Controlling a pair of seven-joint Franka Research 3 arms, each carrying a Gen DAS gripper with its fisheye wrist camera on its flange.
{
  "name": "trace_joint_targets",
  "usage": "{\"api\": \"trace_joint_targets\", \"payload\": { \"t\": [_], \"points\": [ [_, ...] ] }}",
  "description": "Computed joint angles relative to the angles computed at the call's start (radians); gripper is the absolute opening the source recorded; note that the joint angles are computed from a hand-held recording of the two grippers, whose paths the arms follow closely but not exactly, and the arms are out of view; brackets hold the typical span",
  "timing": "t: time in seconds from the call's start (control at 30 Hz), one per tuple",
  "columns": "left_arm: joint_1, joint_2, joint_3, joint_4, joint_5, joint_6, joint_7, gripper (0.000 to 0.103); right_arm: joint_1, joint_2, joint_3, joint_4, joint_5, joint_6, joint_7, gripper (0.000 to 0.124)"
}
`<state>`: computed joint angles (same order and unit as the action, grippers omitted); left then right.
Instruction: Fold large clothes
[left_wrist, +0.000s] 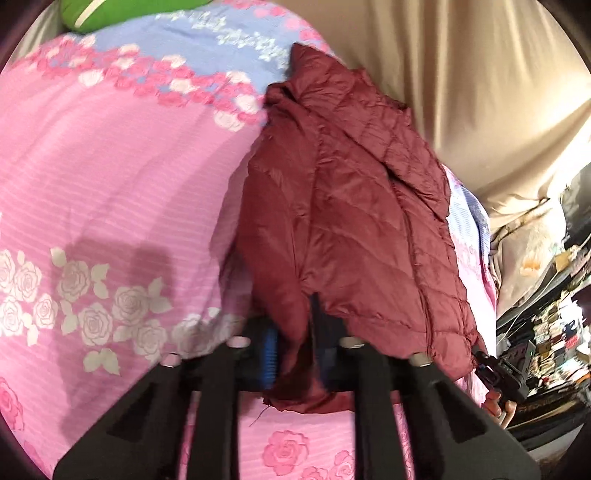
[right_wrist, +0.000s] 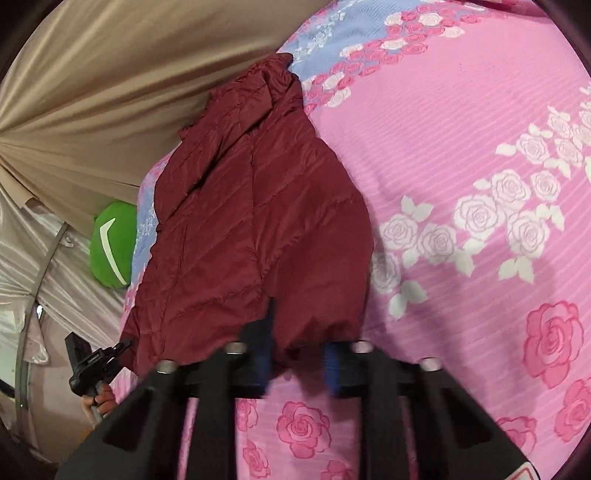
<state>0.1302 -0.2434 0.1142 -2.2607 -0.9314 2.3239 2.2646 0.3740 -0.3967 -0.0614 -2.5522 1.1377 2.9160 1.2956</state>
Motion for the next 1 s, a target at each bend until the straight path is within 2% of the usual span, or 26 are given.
{"api": "trace_joint_targets", "payload": {
  "t": [0.03, 0.17, 0.27, 0.33, 0.47, 0.57, 0.73, 0.83, 0.9, 1.0],
  "points": [
    [-0.002, -0.017, -0.002, -0.009, -0.01, 0.012, 0.007, 0.007, 0.003, -0.002, 0.006, -0.003, 0.005, 0.016, 0.0, 0.004],
    [-0.017, -0.091, 0.018, -0.041, -0.047, 0.025, 0.048, 0.003, 0.011, -0.062, 0.082, -0.058, -0.052, 0.204, 0.04, 0.002],
    [-0.034, -0.169, 0.057, -0.07, -0.087, 0.007, 0.091, 0.002, -0.042, -0.141, 0.17, -0.109, -0.142, 0.275, 0.11, 0.002],
    [-0.043, -0.231, 0.088, -0.092, -0.113, -0.014, 0.114, 0.002, -0.042, -0.198, 0.194, -0.142, -0.175, 0.32, 0.123, 0.002],
    [-0.063, -0.38, 0.146, -0.154, -0.17, -0.024, 0.161, 0.002, 0.028, -0.367, 0.213, -0.247, -0.249, 0.496, 0.109, 0.002],
    [-0.084, -0.513, 0.187, -0.192, -0.205, -0.009, 0.196, 0.002, 0.068, -0.503, 0.221, -0.314, -0.32, 0.596, 0.114, 0.002],
    [-0.134, -0.694, 0.214, -0.224, -0.239, 0.084, 0.25, 0.002, 0.022, -0.623, 0.295, -0.33, -0.401, 0.658, 0.14, 0.002],
    [-0.177, -0.691, 0.21, -0.199, -0.22, 0.132, 0.243, 0.002, -0.001, -0.6, 0.294, -0.302, -0.455, 0.696, 0.176, 0.002],
    [-0.207, -0.609, 0.193, -0.146, -0.181, 0.164, 0.203, 0.002, -0.018, -0.536, 0.265, -0.261, -0.486, 0.692, 0.209, 0.002],
    [-0.227, -0.427, 0.141, -0.053, -0.082, 0.229, 0.112, 0.003, -0.063, -0.408, 0.22, -0.183, -0.515, 0.621, 0.258, 0.002]
  ]
}}
